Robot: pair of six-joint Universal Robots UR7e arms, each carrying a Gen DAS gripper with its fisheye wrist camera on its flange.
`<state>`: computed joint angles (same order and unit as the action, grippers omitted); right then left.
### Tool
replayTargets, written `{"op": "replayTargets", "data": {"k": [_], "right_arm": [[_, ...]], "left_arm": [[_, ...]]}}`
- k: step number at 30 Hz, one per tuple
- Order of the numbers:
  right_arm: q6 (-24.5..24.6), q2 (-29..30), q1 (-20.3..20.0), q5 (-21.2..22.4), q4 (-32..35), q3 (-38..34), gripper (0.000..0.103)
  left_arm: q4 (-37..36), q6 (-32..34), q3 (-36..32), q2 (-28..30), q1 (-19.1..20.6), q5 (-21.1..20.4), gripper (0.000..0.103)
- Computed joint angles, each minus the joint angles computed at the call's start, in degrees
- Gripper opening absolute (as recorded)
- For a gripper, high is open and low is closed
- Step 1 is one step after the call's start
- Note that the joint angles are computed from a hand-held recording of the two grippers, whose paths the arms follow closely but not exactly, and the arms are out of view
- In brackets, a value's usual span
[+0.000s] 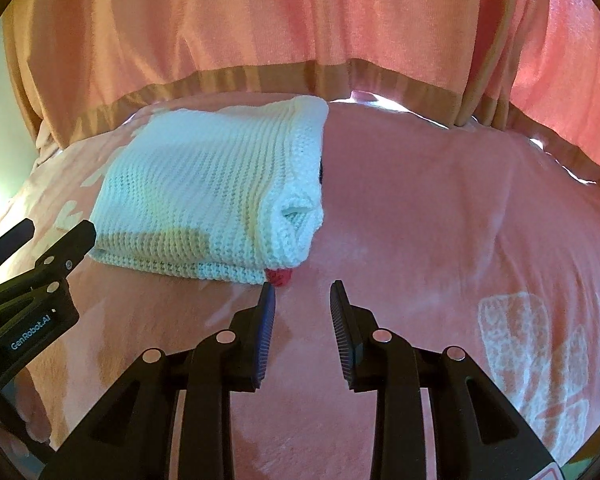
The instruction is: Fold small clothes
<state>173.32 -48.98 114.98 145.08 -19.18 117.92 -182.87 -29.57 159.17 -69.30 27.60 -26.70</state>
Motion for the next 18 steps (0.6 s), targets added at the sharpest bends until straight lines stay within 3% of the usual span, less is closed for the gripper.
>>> {"op": "replayTargets", "data": {"k": [18], "right_arm": [[0.09,1.63,0.23,0.15,0.23,-0.69,0.029]], "left_arm": [[1.46,-2.05,-0.48,0.59,1.45,-1.39,0.091]]}}
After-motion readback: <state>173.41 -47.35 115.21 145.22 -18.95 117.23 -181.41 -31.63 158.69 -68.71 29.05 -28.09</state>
